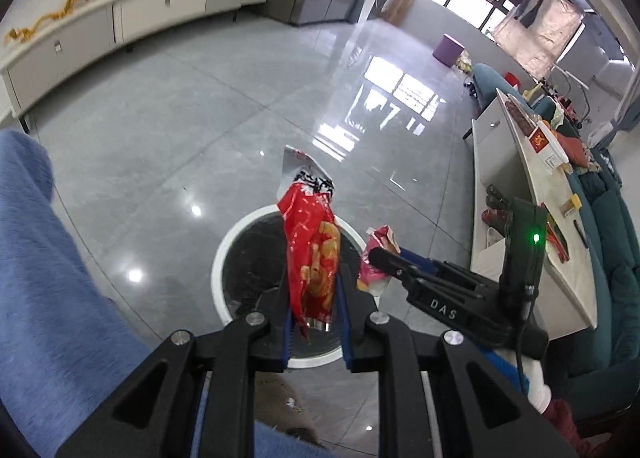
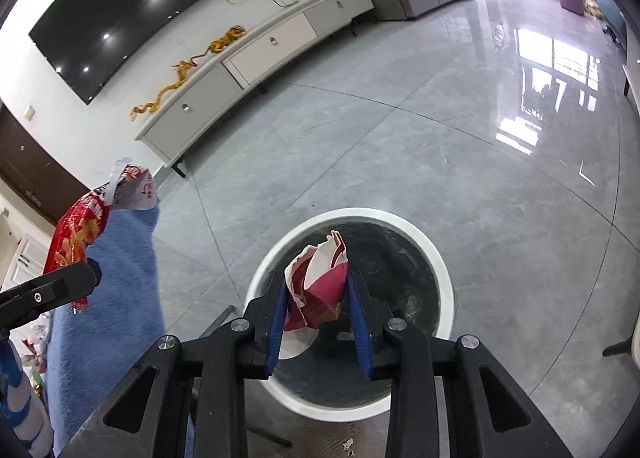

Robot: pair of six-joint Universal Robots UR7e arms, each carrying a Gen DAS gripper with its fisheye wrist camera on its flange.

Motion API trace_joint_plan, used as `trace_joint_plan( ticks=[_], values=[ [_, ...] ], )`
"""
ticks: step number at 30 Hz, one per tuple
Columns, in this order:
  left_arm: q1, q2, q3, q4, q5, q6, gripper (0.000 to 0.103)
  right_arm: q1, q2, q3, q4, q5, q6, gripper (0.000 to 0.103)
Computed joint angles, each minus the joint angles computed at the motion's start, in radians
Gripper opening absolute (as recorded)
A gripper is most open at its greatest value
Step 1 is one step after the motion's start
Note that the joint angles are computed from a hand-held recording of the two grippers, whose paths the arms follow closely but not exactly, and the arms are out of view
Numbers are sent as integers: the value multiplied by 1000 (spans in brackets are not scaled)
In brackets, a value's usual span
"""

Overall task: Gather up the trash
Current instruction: 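Carry both wrappers to the trash bin and open both tools over it, then move both tools back over the remaining wrappers on the rug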

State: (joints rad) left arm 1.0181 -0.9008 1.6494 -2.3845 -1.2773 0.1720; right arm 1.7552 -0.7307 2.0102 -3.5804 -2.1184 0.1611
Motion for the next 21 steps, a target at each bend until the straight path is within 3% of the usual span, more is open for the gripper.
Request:
trace_joint_plan(
  ticks=[3, 5, 6, 10, 16, 21],
  values=[
    [23, 36, -49, 46, -33, -24, 23, -14, 0, 1, 1, -3, 11, 38],
    [29, 51, -61, 46, -41, -35, 48, -19, -5, 8, 2, -3, 14, 43],
    [29, 56, -61, 35, -44, -42, 52, -22, -9, 13, 2, -4, 12, 45],
    [20, 61, -48, -2, -43, -48, 53, -22, -16, 29, -5, -17, 29, 46],
    [0, -21, 66, -189, -24, -36, 53, 14, -35, 49, -29, -55, 20, 47],
    [-13, -97, 96, -159, -7, -37, 53, 68, -46, 43, -54, -93, -1, 49]
  ],
)
